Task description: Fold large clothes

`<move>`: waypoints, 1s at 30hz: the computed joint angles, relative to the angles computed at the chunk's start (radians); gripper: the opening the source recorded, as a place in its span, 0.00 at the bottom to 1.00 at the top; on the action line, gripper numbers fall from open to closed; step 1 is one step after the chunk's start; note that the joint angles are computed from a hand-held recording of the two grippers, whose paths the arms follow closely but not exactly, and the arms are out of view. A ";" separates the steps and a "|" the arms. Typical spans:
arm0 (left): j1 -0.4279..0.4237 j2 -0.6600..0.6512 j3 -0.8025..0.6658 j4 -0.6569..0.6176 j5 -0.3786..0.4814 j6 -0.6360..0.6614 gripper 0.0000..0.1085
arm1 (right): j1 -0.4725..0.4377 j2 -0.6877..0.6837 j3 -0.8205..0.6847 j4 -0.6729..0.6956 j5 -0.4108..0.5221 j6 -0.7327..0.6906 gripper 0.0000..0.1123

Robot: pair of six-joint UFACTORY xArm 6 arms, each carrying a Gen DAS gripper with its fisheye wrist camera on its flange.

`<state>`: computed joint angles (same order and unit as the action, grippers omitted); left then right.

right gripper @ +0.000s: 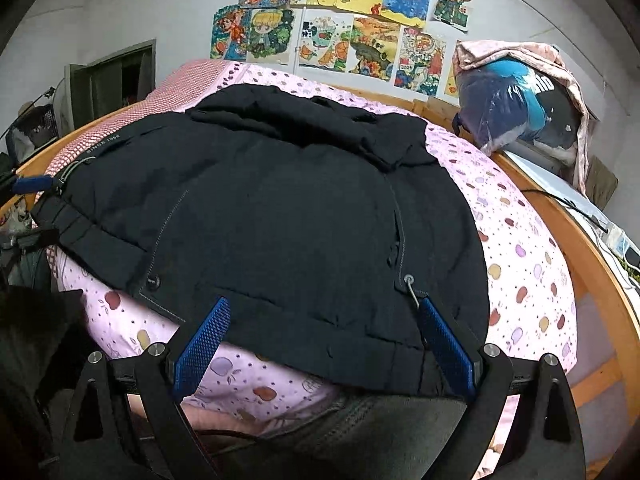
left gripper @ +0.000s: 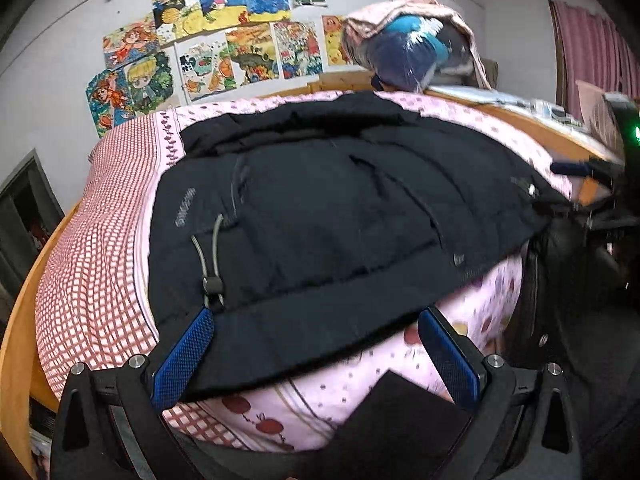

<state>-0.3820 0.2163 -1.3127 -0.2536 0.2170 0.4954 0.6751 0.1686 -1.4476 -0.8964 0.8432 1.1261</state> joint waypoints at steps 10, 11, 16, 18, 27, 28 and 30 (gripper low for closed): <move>0.003 0.045 -0.002 0.385 0.006 -0.251 0.95 | -0.020 0.016 -0.007 0.091 0.034 -0.026 0.82; 0.003 0.057 -0.014 0.434 0.020 -0.290 0.95 | -0.020 0.016 -0.005 0.095 0.031 -0.025 0.82; 0.002 0.095 -0.060 0.629 0.061 -0.456 0.95 | -0.029 0.018 0.002 0.120 0.019 -0.029 0.82; 0.002 0.104 -0.069 0.681 0.068 -0.501 0.95 | -0.037 0.027 -0.004 0.138 0.022 -0.034 0.82; -0.007 0.112 -0.082 1.027 0.111 -0.792 0.95 | -0.066 0.029 0.015 0.231 -0.033 -0.111 0.82; -0.009 0.112 -0.083 1.077 0.118 -0.835 0.94 | -0.066 0.033 0.010 0.241 -0.020 -0.137 0.82; -0.009 0.114 -0.090 1.118 0.126 -0.870 0.93 | -0.060 0.043 -0.004 0.239 0.018 -0.162 0.82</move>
